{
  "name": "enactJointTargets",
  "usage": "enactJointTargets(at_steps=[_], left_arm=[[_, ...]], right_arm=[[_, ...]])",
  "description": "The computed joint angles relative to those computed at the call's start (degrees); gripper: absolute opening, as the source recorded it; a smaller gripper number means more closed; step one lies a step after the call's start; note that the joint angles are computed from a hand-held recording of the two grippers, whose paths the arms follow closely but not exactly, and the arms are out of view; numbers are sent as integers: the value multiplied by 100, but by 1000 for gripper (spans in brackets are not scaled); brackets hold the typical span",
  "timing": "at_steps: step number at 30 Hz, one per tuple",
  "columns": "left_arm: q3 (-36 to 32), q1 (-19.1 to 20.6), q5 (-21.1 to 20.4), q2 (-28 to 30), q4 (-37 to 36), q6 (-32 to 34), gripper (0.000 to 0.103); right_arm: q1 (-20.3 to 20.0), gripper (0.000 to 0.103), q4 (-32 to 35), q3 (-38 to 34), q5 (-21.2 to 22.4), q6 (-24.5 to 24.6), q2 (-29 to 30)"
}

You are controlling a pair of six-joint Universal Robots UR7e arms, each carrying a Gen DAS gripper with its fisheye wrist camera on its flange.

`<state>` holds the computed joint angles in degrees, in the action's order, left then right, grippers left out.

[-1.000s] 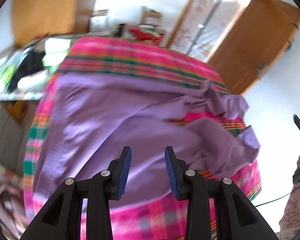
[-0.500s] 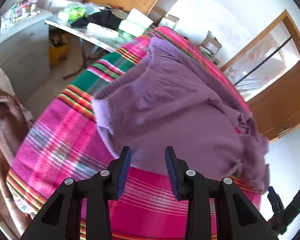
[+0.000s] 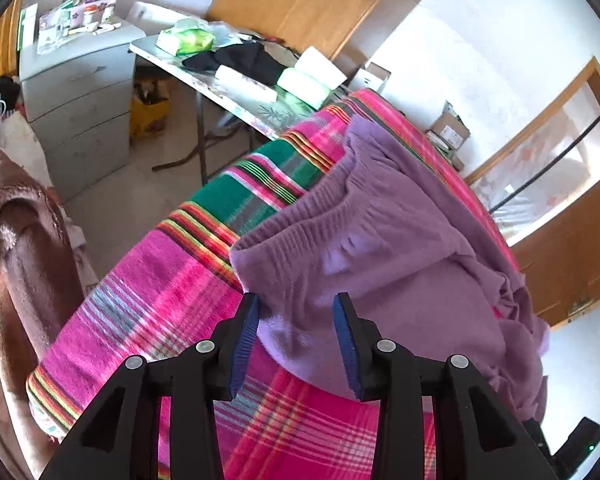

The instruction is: Fold clothes

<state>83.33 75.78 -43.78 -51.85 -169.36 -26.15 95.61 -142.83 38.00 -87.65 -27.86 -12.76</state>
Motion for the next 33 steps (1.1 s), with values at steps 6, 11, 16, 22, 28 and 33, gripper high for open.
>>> enactJointTargets(at_steps=[6, 11, 16, 22, 28, 33], left_arm=[[81, 90, 9, -59, -96, -160, 41], [167, 154, -105, -117, -257, -177, 41], [80, 197, -294, -70, -304, -124, 41], [-69, 257, -557, 13, -337, -132, 41], [-31, 267, -624, 25, -634, -8, 22], [13, 252, -648, 39, -925, 78, 11]], right_arm=[[-108, 60, -89, 117, 86, 683, -72], [-152, 60, -127, -129, 279, 957, 36], [-159, 60, 146, -762, 272, 1186, 370], [-247, 39, 468, -1314, 408, 1699, 671], [-211, 12, 226, -1063, 337, 1503, 549], [-233, 10, -96, -526, 433, 1499, 243]])
